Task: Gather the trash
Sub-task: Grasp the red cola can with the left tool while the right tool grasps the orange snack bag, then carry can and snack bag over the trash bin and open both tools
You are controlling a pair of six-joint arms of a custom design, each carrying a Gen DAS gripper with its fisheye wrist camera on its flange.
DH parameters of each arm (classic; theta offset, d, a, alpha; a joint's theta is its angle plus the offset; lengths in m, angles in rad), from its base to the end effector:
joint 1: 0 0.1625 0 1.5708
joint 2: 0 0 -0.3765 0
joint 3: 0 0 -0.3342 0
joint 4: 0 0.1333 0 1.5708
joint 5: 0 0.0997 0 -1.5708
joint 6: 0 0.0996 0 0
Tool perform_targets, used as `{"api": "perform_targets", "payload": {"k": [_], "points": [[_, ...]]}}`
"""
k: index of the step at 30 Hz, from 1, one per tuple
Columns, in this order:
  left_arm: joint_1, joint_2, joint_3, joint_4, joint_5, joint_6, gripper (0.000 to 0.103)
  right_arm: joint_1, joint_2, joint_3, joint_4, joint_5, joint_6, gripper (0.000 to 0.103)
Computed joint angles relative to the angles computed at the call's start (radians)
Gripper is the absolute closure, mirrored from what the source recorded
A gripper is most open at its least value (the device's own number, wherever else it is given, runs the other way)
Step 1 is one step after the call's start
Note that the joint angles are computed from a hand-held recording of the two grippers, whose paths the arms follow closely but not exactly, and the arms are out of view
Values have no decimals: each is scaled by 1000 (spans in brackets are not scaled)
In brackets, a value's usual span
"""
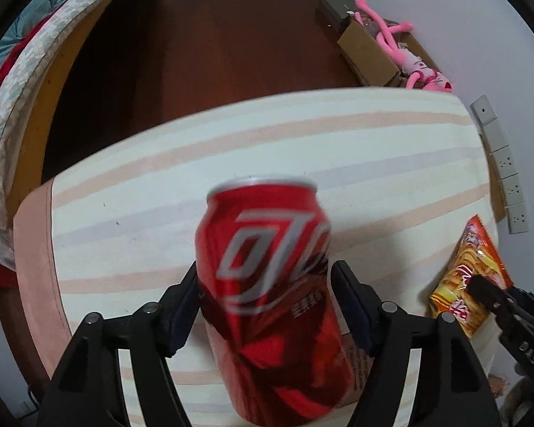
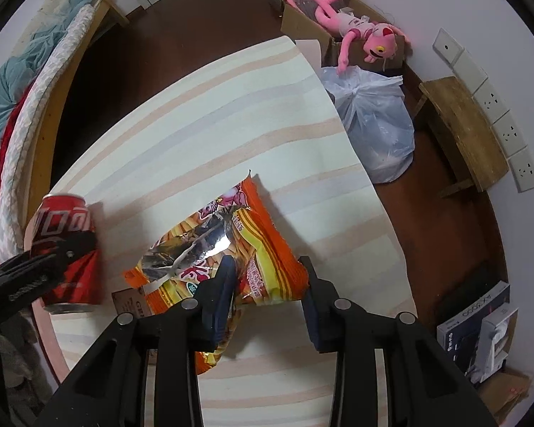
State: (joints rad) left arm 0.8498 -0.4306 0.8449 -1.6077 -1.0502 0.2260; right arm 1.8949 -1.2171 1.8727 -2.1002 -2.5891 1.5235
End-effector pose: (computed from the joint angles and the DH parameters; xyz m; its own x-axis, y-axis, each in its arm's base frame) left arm -0.3306 -0.6532 0.0681 -0.3796 0.8488 -0.3681 0.7170 0.5213 0.4627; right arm 0.2013 -0.4468 0.2476 -0.3375 0.9266 0.1656 0.4479 0.3128 -0.8376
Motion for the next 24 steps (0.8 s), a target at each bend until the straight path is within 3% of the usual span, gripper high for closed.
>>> {"api": "perform_targets", "payload": {"k": [3, 5, 7, 11, 14, 16, 17, 18, 24], "points": [[6, -38, 84, -82, 10, 35, 41, -4, 1, 15, -52, 7, -28, 65], [11, -60, 104, -101, 4, 40, 54, -5, 8, 15, -71, 4, -44, 63], [8, -90, 152, -149, 24, 54, 58, -8, 15, 16, -88, 0, -57, 59], [1, -148, 241, -236, 41, 98, 59, -8, 31, 12, -119, -11, -84, 59], [-5, -206, 326, -328, 43, 120, 59, 2, 45, 11, -142, -30, -98, 70], [-1, -256, 371, -364, 39, 138, 59, 19, 61, -2, -112, -54, -79, 73], [-2, -282, 399, -389, 40, 147, 59, 27, 68, -9, -102, -62, -75, 82], [-3, -312, 428, -412, 35, 160, 59, 36, 74, -15, -93, -68, -69, 85], [1, -442, 508, -447, 1, 171, 59, 120, 118, -83, 51, -112, 32, 87]]}}
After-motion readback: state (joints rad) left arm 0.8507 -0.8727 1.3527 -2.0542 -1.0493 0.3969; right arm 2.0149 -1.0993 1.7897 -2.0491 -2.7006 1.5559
